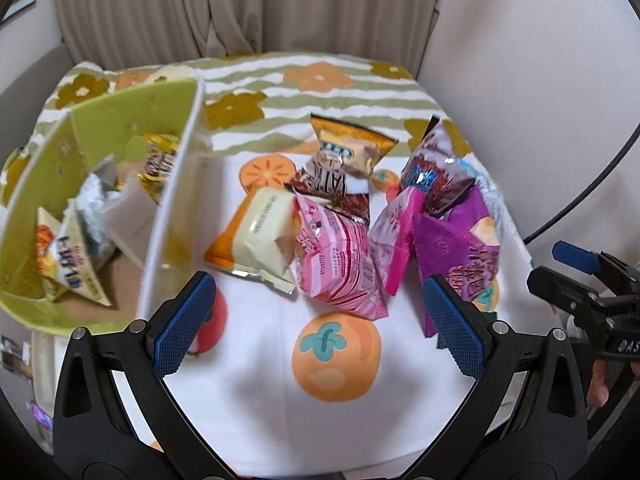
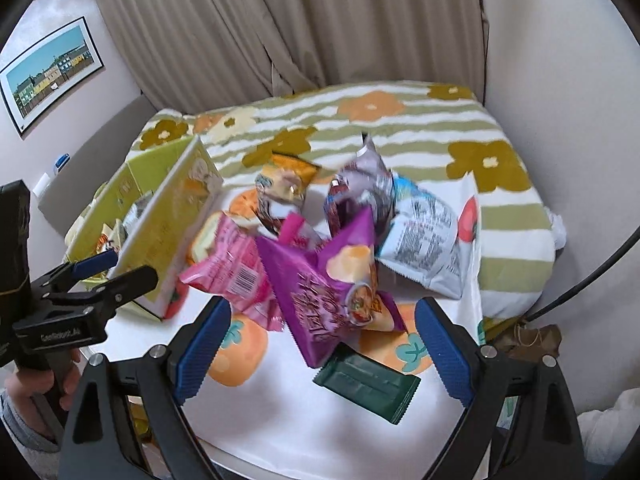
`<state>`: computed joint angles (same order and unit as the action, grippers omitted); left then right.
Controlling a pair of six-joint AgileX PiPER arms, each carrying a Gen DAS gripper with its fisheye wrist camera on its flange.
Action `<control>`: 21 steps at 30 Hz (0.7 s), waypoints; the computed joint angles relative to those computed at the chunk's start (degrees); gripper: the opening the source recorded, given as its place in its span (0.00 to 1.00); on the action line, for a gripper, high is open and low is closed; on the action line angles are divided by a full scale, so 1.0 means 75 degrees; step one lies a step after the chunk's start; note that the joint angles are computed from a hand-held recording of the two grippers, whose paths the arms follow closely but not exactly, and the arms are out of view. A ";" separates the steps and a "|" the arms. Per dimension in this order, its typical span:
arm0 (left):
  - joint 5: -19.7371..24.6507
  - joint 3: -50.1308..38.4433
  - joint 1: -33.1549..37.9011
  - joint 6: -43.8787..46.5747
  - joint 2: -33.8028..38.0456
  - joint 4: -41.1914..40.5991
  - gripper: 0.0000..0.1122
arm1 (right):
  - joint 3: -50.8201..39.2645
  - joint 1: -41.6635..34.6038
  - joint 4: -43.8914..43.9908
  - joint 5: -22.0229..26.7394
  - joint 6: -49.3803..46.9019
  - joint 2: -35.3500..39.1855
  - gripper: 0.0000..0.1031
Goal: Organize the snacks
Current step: 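Grasp the pink striped bag with the left tool while the right tool grasps a purple bag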
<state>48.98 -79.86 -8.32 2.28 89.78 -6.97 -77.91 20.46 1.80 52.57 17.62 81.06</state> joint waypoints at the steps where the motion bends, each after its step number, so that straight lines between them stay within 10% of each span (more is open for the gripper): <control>1: -0.0047 -0.0041 -0.0017 0.0001 0.0169 -0.0001 0.91 | 0.0100 -0.0124 0.0222 -0.0101 -0.0220 0.0040 0.89; 16: 0.0364 -0.1312 -0.0137 0.0773 0.2268 -0.0240 0.71 | -0.0338 -0.0396 0.0925 -0.0618 -0.1815 0.1716 0.89; 21: 0.0616 -0.1580 -0.0015 0.1348 0.2622 -0.0665 0.50 | -0.0525 -0.0348 0.0922 -0.0589 -0.2280 0.2107 0.89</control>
